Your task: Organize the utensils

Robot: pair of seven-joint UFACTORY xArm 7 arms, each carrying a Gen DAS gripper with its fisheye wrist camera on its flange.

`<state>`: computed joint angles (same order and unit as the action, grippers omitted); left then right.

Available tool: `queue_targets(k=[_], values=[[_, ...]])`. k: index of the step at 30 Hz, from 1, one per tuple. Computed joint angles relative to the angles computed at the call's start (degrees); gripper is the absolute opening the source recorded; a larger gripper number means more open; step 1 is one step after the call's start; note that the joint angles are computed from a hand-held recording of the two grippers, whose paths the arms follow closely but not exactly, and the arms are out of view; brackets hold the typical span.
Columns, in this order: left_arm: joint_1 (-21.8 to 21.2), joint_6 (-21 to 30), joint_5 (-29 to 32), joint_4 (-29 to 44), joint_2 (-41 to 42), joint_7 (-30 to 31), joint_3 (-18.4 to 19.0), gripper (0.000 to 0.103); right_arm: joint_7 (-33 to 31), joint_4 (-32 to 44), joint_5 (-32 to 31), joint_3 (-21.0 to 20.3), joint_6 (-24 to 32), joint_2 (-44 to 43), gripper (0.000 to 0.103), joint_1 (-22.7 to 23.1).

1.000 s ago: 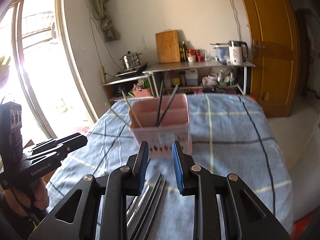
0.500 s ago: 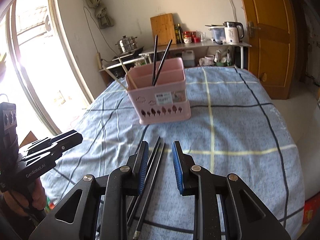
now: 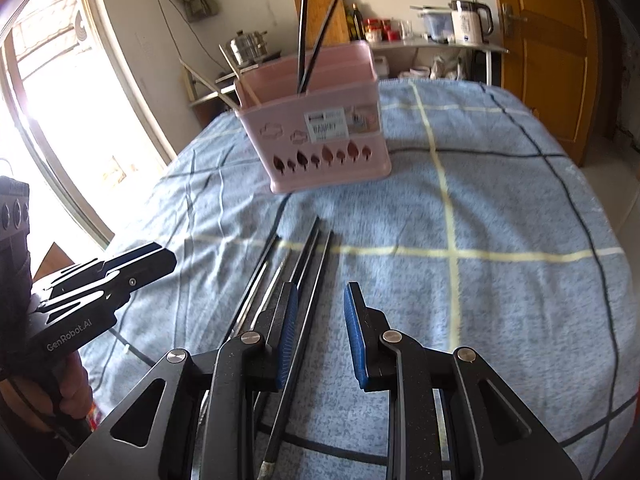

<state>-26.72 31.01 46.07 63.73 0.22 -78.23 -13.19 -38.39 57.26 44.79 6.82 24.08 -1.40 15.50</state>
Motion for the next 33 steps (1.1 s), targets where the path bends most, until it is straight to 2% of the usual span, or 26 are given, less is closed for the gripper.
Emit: queue_targets(k=[13,16,24,29,30,32,33], values=[[-1.01,-2.33,-7.68,5.91,8.37,8.52,3.50,0.024,5.59,3.88,-7.20,2.20,1.36,6.41,0.017,-0.93],[-1.85,-1.49,-9.05,8.08,10.39,10.60,4.44,0.024,7.07,4.60,-8.98,2.56,1.62,7.60,0.016,-1.20],[-3.70,1.82,-13.69,14.11,15.78,15.71,6.58,0.024,5.34,4.97,-7.46,3.41,2.00,7.95,0.015,-2.32],[-5.37,4.04,-13.22,16.96,17.87,17.13,7.97,0.024,5.29,5.25,-7.36,3.45,2.01,8.18,0.015,-2.37],[-5.61,4.54,-13.13,17.31,18.06,17.30,8.16,0.024,5.35,5.21,-7.53,3.46,1.94,8.17,0.014,-2.36],[-6.17,6.07,-12.57,17.77,18.14,17.40,8.55,0.016,5.81,5.14,-8.23,3.37,1.80,8.16,0.011,-2.30],[-6.28,6.52,-12.33,17.84,18.14,17.33,8.68,0.008,6.14,5.11,-8.67,3.27,1.89,8.12,0.008,-2.33]])
